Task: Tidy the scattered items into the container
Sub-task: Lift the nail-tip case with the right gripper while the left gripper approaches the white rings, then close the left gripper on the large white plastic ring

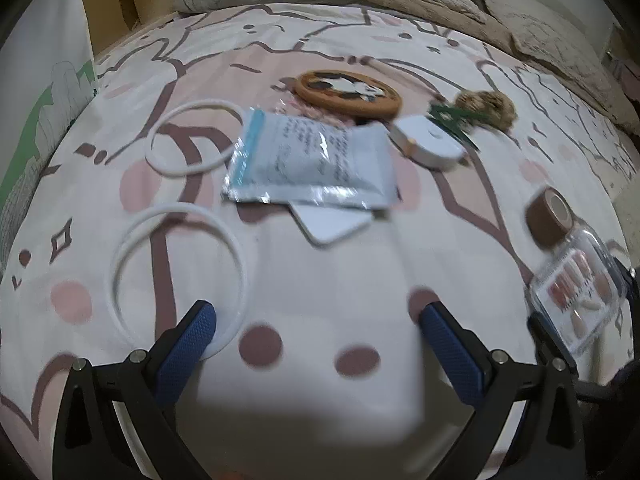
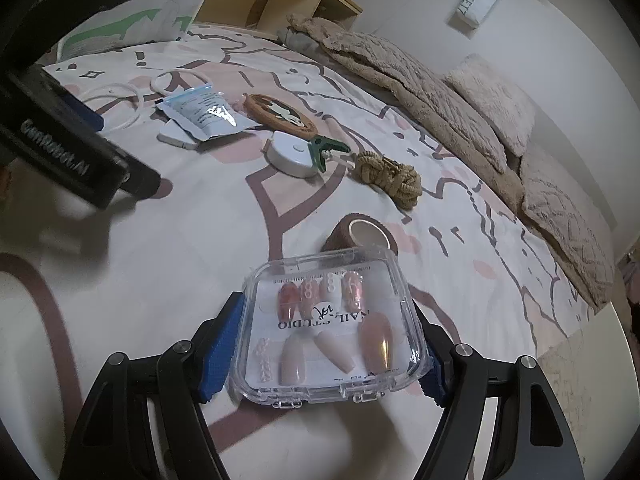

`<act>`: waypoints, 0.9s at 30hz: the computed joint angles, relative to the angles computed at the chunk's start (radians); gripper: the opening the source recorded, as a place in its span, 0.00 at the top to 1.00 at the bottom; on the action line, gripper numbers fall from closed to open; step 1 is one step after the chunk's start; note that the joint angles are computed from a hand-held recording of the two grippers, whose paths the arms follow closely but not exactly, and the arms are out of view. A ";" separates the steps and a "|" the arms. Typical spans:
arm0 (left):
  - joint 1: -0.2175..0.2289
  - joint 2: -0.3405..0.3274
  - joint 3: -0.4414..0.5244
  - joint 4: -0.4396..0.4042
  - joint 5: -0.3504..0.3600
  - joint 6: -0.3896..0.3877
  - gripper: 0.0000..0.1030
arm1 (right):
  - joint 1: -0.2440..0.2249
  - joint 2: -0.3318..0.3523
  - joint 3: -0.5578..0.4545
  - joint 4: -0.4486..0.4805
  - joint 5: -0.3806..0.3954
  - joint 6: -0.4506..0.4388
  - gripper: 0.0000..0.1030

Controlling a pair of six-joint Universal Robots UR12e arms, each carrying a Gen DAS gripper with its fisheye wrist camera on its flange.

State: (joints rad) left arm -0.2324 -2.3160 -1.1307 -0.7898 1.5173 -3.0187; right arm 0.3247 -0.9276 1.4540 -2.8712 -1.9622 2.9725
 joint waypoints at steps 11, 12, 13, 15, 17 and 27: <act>-0.007 0.082 -0.139 0.054 -0.035 0.030 0.00 | 0.003 -0.048 0.069 -0.010 0.027 0.060 0.26; -0.009 0.087 -0.148 0.060 -0.035 0.033 0.00 | 0.000 -0.055 0.077 -0.004 0.040 0.075 0.26; -0.010 0.093 -0.161 0.067 -0.037 0.036 0.00 | -0.002 -0.061 0.084 0.000 0.050 0.086 0.26; -0.013 0.108 -0.187 0.080 -0.040 0.039 0.00 | -0.007 -0.075 0.100 0.009 0.074 0.115 0.26; -0.017 0.120 -0.206 0.089 -0.040 0.042 0.00 | -0.009 -0.087 0.115 0.013 0.088 0.141 0.26; -0.024 0.186 -0.305 0.118 -0.077 0.075 0.00 | 0.013 -0.135 0.183 0.013 0.037 0.185 0.26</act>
State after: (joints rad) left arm -0.2569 -2.1296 -1.4359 -0.6722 1.4401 -2.9438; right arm 0.3373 -1.0624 1.6372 -2.8580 -1.9255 3.1573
